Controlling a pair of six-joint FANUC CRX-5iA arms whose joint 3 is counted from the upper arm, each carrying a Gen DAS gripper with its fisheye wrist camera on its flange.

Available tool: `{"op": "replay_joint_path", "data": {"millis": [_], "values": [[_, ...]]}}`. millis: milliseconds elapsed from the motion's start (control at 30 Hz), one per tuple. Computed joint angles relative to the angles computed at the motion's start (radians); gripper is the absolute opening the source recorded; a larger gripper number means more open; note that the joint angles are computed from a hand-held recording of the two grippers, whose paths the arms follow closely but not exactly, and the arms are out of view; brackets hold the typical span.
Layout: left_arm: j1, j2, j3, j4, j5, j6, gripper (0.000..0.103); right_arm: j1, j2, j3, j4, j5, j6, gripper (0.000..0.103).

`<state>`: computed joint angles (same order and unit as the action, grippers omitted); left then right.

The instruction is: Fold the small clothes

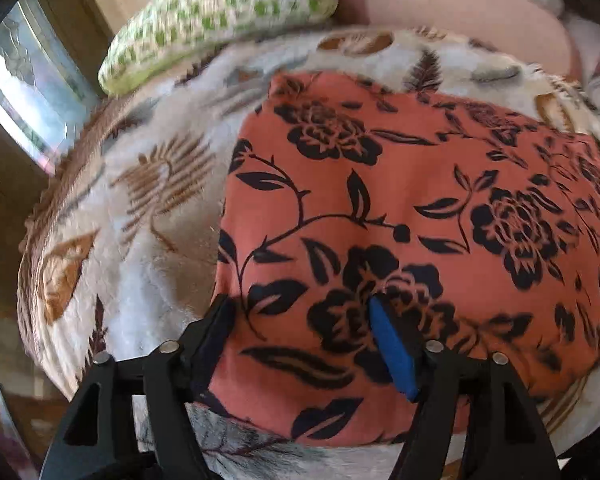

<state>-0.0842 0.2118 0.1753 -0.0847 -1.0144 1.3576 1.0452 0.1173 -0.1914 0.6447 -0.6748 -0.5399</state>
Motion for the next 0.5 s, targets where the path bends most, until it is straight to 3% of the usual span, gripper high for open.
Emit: {"op": "replay_joint_path", "data": {"millis": [67,167,333,400,467,500], "values": [[-0.005,0.013,0.032,-0.006,-0.042,-0.033,0.073,0.005,-0.017,-0.028,0.044,0.012,-0.009,0.059],[0.004,0.051,0.115,0.042,-0.075,-0.030,0.072,-0.030,-0.018,0.025,-0.050,-0.007,0.110,0.059],[-0.020,0.191,0.332,0.013,-0.106,0.037,0.073,-0.149,0.015,0.074,0.047,0.009,0.138,0.060],[-0.042,0.313,0.499,-0.063,-0.213,0.098,0.073,-0.196,0.063,0.150,-0.035,-0.003,0.228,0.060],[-0.034,0.411,0.618,-0.068,-0.314,0.123,0.074,-0.239,0.117,0.222,-0.139,-0.004,0.315,0.062],[-0.024,0.438,0.642,-0.056,-0.340,0.136,0.081,-0.260,0.163,0.280,-0.196,-0.052,0.358,0.066]]}}
